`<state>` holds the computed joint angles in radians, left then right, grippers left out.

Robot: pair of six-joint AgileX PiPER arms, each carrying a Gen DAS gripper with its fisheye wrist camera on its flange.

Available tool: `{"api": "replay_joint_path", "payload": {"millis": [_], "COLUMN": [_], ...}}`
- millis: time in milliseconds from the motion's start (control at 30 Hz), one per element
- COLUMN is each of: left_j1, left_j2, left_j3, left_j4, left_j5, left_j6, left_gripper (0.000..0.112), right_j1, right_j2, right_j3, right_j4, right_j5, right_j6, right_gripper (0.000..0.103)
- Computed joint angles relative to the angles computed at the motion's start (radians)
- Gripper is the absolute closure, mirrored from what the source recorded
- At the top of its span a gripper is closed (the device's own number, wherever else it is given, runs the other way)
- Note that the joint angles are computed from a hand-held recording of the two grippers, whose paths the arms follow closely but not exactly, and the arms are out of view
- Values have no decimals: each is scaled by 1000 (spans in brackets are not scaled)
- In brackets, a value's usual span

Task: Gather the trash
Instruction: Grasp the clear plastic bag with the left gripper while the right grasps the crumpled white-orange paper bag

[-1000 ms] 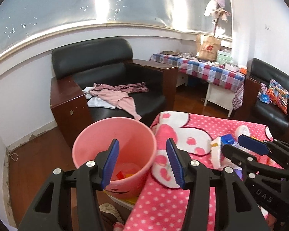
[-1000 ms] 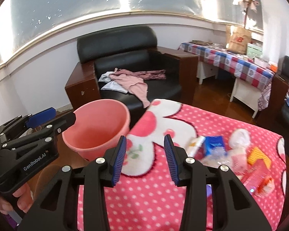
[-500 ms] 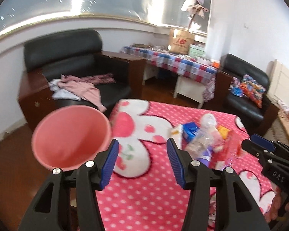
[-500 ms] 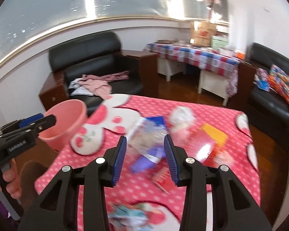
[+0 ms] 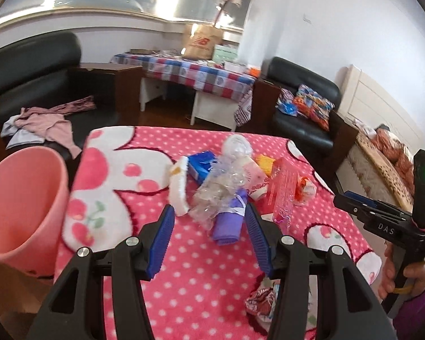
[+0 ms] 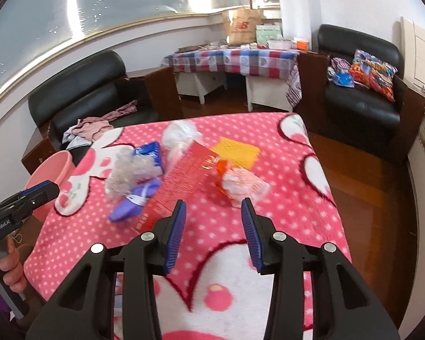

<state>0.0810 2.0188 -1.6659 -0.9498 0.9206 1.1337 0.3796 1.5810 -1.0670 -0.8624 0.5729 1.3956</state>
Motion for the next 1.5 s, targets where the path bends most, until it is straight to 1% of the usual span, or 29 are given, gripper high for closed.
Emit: {"api": "replay_joint_path", "payload": {"millis": [100,300,433,567,667,700,733,800,933,1000,1233,1267,1300,1400,1500], "left_j1": [-27,-75,-110,-136,-150,-153,-155,-160,-164,-165,-158,-157,-153,-142,-133], "left_j2": [47,162,237,294,319,329,337,349,367,364,325,313,301,277,246], "left_j3": [-60,-224,-337,-427,-464,-479,-491,-505,-523,-512,-447,-429,-412,-383,-340], "left_j4": [29,96,154,194,219,226,230,237,236,230,181,170,157,136,112], "left_j5": [-6,27,43,65,73,80,84,87,93,84,71,64,61,65,47], "left_j6": [-40,-155,-233,-264,-277,-284,-288,-291,-291,-272,-218,-202,-184,-179,-149], "left_gripper": [61,63,63,62,62,62,62,62,63,65,79,90,96,96,97], "right_j1": [-32,-101,-139,-164,-181,-189,-194,-205,-222,-227,-227,-228,-229,-231,-231], "right_j2": [3,11,30,60,77,83,85,89,96,101,122,126,132,148,180], "right_j3": [21,42,30,2,-15,-20,-21,-21,-26,-31,-49,-53,-59,-75,-110], "right_j4": [1,49,122,197,245,271,286,304,354,370,377,379,380,369,370], "right_j5": [-21,-67,-111,-145,-169,-181,-188,-204,-219,-219,-218,-217,-214,-207,-187], "right_j6": [1,-48,-134,-231,-284,-308,-321,-332,-383,-403,-420,-424,-429,-434,-450], "right_gripper": [62,62,62,62,62,60,52,48,48,48,48,48,48,48,48]}}
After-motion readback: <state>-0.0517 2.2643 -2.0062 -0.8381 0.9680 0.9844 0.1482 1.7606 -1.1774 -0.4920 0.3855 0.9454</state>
